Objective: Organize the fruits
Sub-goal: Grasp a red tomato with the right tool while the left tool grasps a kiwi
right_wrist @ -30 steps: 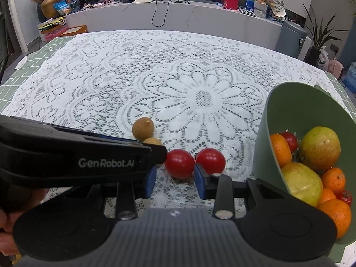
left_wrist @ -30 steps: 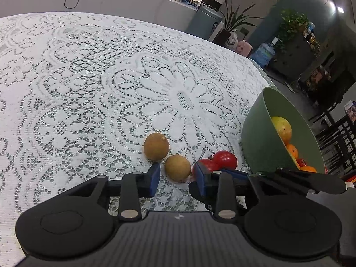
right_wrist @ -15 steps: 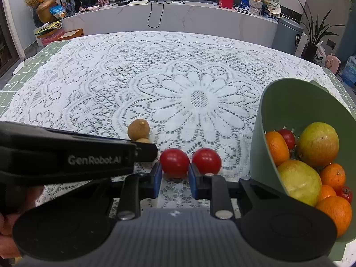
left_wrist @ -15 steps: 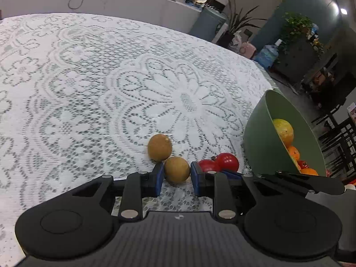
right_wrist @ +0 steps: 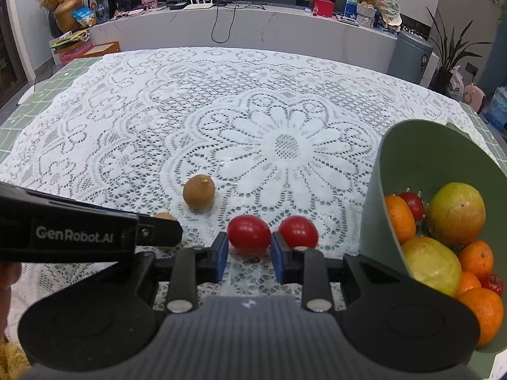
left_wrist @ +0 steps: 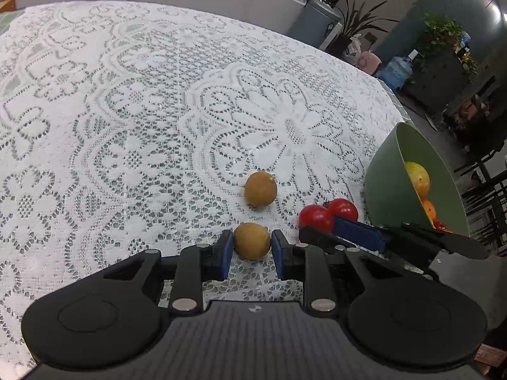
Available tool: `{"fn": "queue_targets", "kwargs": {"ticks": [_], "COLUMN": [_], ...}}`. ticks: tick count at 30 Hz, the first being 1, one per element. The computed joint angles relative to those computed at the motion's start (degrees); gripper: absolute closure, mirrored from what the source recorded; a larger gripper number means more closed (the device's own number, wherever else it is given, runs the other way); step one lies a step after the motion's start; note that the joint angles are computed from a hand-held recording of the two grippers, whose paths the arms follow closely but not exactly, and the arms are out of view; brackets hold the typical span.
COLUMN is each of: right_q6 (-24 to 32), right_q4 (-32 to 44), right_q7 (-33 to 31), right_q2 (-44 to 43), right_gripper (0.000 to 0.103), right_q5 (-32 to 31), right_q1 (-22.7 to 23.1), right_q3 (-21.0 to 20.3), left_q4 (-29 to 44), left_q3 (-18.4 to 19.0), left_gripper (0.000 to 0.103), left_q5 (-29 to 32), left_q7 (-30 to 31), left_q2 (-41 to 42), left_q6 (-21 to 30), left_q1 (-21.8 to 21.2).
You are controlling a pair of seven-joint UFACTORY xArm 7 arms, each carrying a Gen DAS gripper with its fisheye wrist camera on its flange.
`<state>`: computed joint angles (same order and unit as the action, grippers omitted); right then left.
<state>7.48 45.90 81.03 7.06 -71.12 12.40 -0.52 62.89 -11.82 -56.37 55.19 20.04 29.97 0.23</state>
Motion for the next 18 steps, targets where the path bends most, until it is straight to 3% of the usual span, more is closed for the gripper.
{"fn": "queue_targets", "kwargs": {"ticks": [5,9,18], "right_q6": [0.4,1.1,-0.3], "right_q4": [0.1,-0.1,0.1], "right_q7": [-1.6,-7.4,-4.6], "right_q2": [0.3,0.9,1.1], "right_gripper": [0.077,0.074,0.073], "right_q5": [1.4,8.1,6.4], "right_q1": [0.1,-0.1,1.7], "right_q3": [0.1,0.6,-1.8], "left_q4": [0.4,0.2,0.1], "left_q3": [-0.2,-0.5,-0.5], "left_gripper": [0.07,0.07,0.074], "left_q5": [-0.3,-0.9,-1.9], "left_q7": [0.2,1.4,1.5], "left_q2": [0.6,0.5,0.3], "left_q6": [0.4,-0.6,-0.5], "left_q1": [0.2,0.0,0.0]}}
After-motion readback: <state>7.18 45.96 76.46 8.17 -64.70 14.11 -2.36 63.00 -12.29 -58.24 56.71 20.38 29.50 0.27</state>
